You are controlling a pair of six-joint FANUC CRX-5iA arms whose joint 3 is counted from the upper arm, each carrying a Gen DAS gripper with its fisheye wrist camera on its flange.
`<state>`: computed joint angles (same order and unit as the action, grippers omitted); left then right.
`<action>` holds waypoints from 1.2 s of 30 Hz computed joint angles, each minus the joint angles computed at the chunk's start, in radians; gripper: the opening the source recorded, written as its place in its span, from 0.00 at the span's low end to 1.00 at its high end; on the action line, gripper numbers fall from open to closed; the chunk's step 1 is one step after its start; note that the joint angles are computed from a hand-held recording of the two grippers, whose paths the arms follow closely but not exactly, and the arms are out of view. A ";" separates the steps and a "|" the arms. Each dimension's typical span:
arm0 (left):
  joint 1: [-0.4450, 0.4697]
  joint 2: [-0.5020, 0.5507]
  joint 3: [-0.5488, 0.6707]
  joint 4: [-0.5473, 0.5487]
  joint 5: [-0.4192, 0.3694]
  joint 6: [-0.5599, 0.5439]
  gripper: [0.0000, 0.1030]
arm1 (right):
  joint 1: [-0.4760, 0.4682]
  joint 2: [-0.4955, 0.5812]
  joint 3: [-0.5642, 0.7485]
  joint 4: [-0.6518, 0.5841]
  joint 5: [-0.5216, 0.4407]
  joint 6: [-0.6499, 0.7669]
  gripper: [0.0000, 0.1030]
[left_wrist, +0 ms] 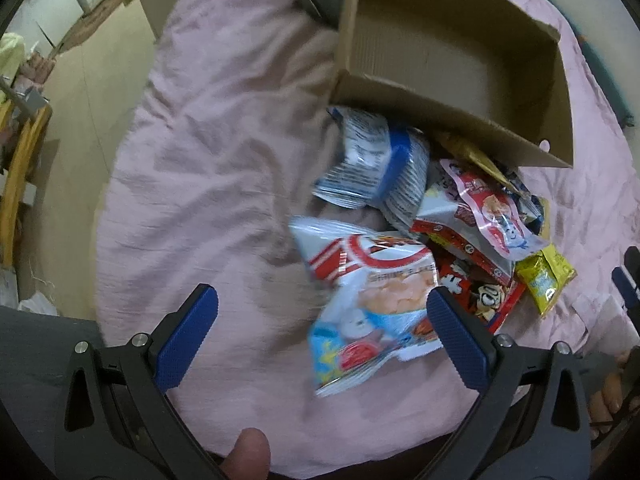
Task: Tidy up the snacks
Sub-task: 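Grasp the white-red shrimp flakes bag with left tool while right tool grasps yellow chip bag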
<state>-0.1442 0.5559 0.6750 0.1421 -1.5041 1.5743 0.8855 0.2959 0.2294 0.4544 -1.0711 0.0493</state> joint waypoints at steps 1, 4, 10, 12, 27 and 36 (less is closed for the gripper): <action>-0.008 0.008 0.006 -0.004 -0.005 0.004 1.00 | -0.019 0.003 0.013 -0.065 -0.004 0.021 1.00; -0.026 0.031 0.027 -0.021 -0.017 0.029 1.00 | -0.071 -0.004 0.006 -0.242 0.039 0.019 1.00; -0.037 0.042 0.001 0.009 -0.001 0.037 0.98 | -0.122 0.026 0.012 -0.447 0.097 0.053 0.73; -0.038 0.034 -0.020 0.019 0.017 0.027 0.93 | -0.122 0.039 0.020 -0.456 0.093 0.057 0.68; -0.018 0.000 -0.068 0.039 0.034 0.013 0.43 | -0.079 -0.015 -0.024 -0.364 0.094 0.045 0.31; 0.011 -0.093 -0.140 0.048 0.084 -0.018 0.40 | -0.016 -0.079 -0.062 -0.266 0.115 -0.012 0.30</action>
